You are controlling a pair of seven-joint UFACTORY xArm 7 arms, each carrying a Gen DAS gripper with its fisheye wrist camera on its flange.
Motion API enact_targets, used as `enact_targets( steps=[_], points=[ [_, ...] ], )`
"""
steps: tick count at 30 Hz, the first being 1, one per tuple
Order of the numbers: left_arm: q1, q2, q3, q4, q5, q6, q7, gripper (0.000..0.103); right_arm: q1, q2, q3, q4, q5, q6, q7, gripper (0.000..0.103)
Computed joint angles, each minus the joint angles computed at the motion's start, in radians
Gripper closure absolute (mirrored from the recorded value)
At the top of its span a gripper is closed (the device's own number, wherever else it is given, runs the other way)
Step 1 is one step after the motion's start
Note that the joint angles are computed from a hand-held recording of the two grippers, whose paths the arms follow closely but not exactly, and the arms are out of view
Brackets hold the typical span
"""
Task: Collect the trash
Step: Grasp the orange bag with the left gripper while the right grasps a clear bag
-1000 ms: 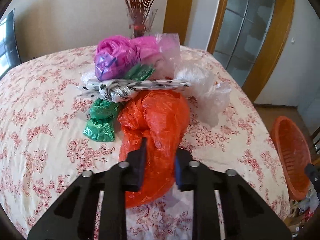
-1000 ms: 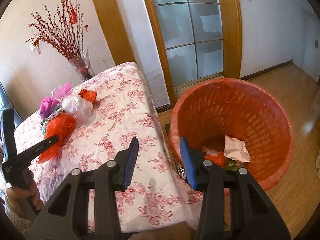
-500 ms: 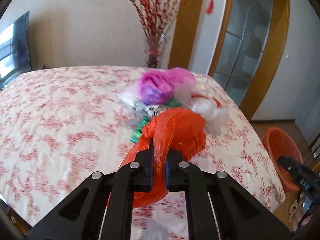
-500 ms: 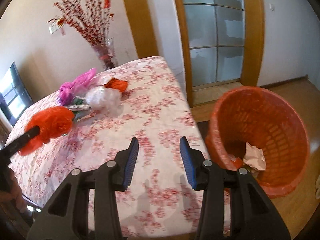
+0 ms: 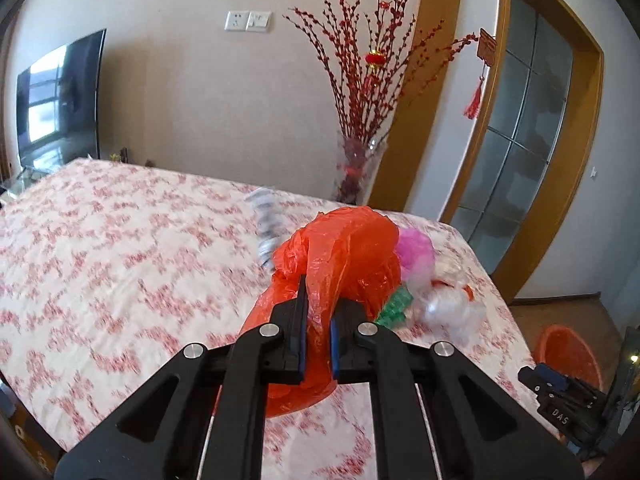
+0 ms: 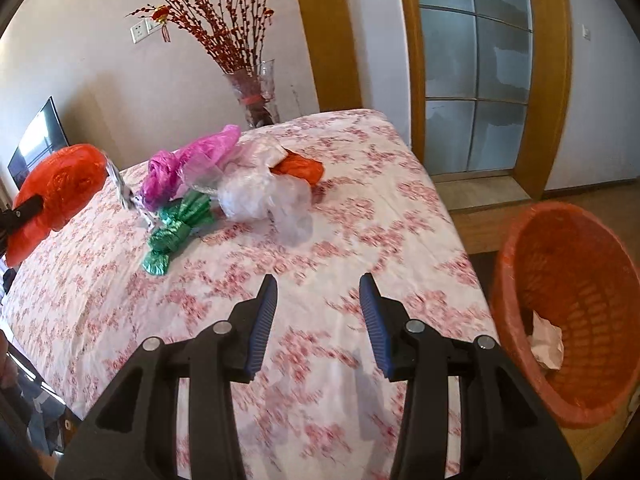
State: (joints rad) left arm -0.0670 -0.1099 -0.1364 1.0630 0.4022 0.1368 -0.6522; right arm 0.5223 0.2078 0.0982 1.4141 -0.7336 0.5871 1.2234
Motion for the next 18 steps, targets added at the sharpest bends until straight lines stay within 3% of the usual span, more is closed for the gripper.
enact_targets(
  steps=[2,6,14,18],
  points=[
    [0.019,0.030,-0.011,0.034,0.067,0.012,-0.044,0.096,-0.002,0.037,-0.002,0.046,0.010,-0.007,-0.021,0.060],
    [-0.012,0.105,0.021,0.099,0.074,0.044,-0.027,0.096,0.003,0.112,-0.020,0.136,0.054,-0.038,-0.081,0.060],
    [-0.073,0.183,0.089,0.165,0.010,0.054,0.023,0.096,0.022,0.309,-0.074,0.388,0.177,-0.074,-0.224,0.060],
    [-0.090,0.214,0.101,0.191,-0.013,0.062,0.058,0.096,0.028,0.454,-0.070,0.591,0.290,-0.004,-0.338,0.060]
  ],
)
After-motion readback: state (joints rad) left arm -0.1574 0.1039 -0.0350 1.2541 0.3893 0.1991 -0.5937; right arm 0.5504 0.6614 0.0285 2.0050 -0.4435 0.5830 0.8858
